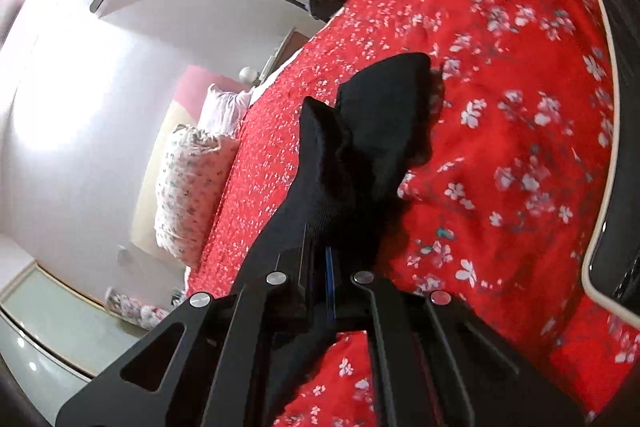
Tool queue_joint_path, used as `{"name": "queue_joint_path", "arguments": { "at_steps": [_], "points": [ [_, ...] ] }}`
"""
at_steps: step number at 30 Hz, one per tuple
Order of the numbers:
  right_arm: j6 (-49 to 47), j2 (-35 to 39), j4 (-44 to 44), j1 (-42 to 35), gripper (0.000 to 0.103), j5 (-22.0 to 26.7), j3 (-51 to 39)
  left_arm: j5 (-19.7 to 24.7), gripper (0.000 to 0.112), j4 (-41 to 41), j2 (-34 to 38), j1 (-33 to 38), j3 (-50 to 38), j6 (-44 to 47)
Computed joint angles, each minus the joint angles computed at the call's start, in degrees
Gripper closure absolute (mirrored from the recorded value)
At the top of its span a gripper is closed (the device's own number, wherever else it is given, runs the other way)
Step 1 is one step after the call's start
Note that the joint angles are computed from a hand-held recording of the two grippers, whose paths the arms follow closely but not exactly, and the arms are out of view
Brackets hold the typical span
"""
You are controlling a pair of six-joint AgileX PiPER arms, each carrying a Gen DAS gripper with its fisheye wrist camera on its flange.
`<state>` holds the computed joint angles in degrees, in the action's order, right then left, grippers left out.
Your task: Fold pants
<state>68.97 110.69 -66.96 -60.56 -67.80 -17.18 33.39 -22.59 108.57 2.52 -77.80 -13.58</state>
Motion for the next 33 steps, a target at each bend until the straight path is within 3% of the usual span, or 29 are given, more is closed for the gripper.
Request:
{"name": "queue_joint_path", "arguments": {
  "at_steps": [9, 10, 13, 14, 16, 17, 19, 24, 29, 33],
  "points": [
    [-6.06, -0.80, 0.68, 0.82, 0.099, 0.97, -0.09, 6.86, 0.015, 11.84, 15.49, 1.35, -19.76, -19.39],
    [-6.14, -0.67, 0.52, 0.77, 0.099, 0.93, -0.20, 7.34, 0.018, 12.56, 16.35, 1.43, -20.81, -20.32],
    [-6.73, -0.34, 1.18, 1.34, 0.099, 0.87, -0.25, 12.83, 0.042, 17.52, 21.16, 1.02, -27.52, -24.59],
    [-6.97, -0.28, 1.24, 1.43, 0.099, 0.88, -0.30, 12.60, 0.049, 18.88, 21.35, 0.89, -27.50, -25.53],
    [-7.13, -0.17, 1.39, 1.54, 0.099, 0.86, -0.33, 6.29, 0.074, 14.72, 18.49, 2.12, -21.56, -21.59],
    [-7.14, -0.20, 1.35, 1.50, 0.099, 0.79, -0.27, 2.59, 0.104, 9.20, 17.04, 2.86, -18.28, -16.66],
    [-7.33, -0.18, 1.58, 1.59, 0.099, 0.81, -0.22, -1.17, 0.105, 2.26, 13.94, 4.09, -12.72, -10.58],
    [-7.16, -0.82, 1.38, 1.22, 0.099, 1.22, 0.00, -7.68, 0.106, 1.90, 4.86, 3.57, -1.00, -8.30],
    [-2.99, -2.60, -1.50, -0.03, 0.099, 1.34, -0.93, -9.44, 0.106, 3.72, -2.57, 3.28, 4.93, -7.62],
    [5.68, -6.54, -5.27, 0.92, 0.099, 2.96, -4.68, -11.71, 0.106, -1.36, -13.03, 3.73, 14.58, 0.49]
  ]
}}
